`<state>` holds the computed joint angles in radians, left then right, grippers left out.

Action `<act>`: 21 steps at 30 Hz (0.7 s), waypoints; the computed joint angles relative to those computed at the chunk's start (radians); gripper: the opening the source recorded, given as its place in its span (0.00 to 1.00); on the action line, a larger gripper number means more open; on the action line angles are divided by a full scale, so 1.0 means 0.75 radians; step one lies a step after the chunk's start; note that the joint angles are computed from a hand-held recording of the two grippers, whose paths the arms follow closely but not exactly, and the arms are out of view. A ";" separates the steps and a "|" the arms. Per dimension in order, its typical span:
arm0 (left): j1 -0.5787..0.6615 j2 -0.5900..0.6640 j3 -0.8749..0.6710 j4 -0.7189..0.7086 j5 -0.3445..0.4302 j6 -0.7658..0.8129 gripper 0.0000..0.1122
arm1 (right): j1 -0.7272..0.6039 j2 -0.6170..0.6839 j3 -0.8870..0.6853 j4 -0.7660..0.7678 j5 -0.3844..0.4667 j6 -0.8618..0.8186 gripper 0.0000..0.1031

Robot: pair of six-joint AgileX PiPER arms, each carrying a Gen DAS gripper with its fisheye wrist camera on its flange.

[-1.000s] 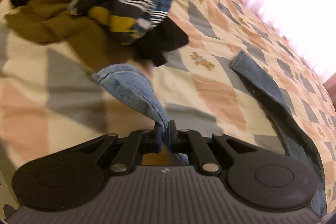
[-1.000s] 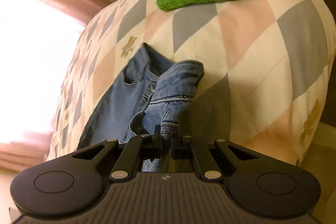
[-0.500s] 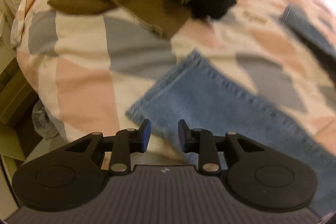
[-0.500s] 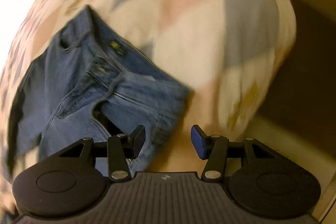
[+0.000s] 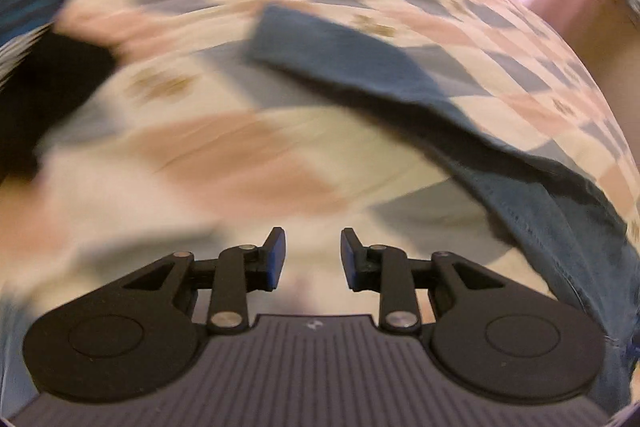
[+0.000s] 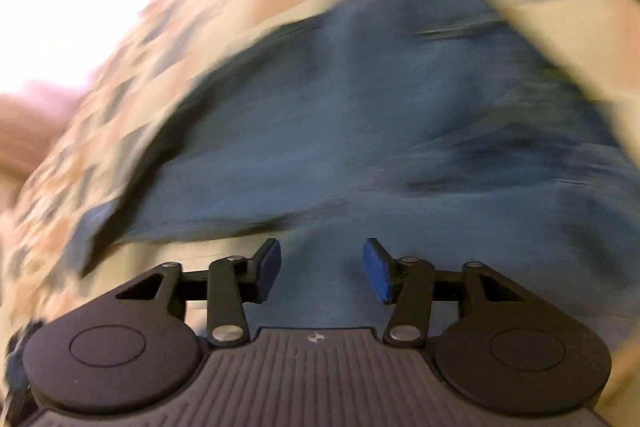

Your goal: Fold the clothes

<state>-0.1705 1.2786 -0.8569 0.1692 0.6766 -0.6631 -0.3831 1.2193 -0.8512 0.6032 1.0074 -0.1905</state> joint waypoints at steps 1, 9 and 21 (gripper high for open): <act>0.028 0.114 -0.068 -0.042 -0.056 0.108 0.22 | 0.133 0.057 -0.026 0.032 -0.066 0.025 0.31; 0.107 0.796 -0.611 -0.183 -0.143 0.630 0.22 | 0.690 0.711 -0.603 -0.274 -0.335 0.420 0.27; 0.206 1.408 -1.832 -0.020 0.102 0.566 0.50 | 0.610 1.242 -1.488 -0.469 -0.209 0.672 0.41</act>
